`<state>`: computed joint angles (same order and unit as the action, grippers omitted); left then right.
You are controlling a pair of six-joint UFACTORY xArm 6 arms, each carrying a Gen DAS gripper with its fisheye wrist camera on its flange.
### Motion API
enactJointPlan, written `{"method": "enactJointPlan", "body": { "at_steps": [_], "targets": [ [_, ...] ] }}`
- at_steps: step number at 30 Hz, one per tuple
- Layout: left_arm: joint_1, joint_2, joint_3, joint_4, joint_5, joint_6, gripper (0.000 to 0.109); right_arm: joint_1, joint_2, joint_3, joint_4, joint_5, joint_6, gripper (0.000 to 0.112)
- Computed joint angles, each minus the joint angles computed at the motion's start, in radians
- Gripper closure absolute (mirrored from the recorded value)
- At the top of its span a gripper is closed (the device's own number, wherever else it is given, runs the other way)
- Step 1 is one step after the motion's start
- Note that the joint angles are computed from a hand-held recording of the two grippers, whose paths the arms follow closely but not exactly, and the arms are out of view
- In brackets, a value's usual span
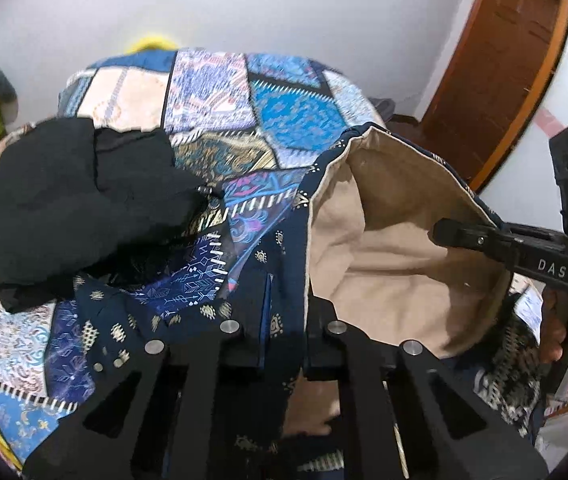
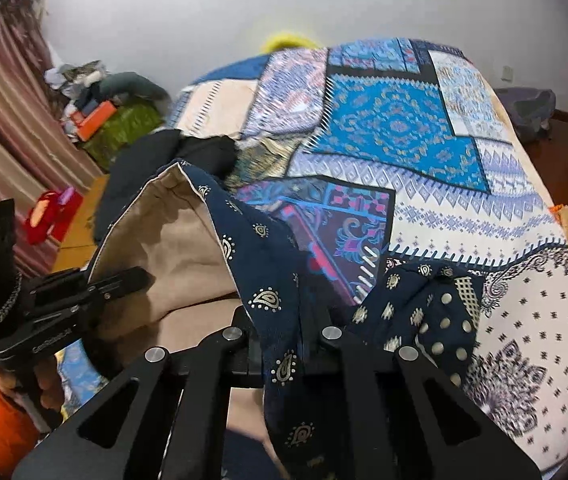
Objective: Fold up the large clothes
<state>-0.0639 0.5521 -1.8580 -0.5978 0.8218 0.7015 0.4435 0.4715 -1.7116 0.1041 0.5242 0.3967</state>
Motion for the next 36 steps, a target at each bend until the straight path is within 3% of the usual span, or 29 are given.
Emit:
{"method": "enactJointPlan", "body": {
  "at_steps": [9,20,22,26,30,36],
  "targets": [
    [0.028,-0.262,0.311,-0.092,-0.006,0.147,0.099,0.051,-0.196,0.218,-0.020,-0.065,-0.041,0.105],
    [0.049,-0.457,0.619,-0.045,-0.010,0.171,0.098,0.116,-0.338,0.421,-0.087,-0.019,-0.002,0.101],
    [0.047,-0.478,0.663,0.004,-0.021,0.142,0.093,0.124,-0.359,0.450,-0.110,-0.009,0.032,0.100],
    [0.053,-0.507,0.712,0.065,-0.019,0.094,0.073,0.125,-0.386,0.474,-0.010,0.048,0.009,0.088],
    [0.062,-0.566,0.759,0.079,-0.023,0.098,0.066,0.134,-0.434,0.513,-0.030,0.056,0.045,0.078],
    [0.073,-0.653,0.779,0.035,-0.060,0.167,0.057,0.130,-0.497,0.533,-0.072,0.014,0.077,0.077]
  ]
}}
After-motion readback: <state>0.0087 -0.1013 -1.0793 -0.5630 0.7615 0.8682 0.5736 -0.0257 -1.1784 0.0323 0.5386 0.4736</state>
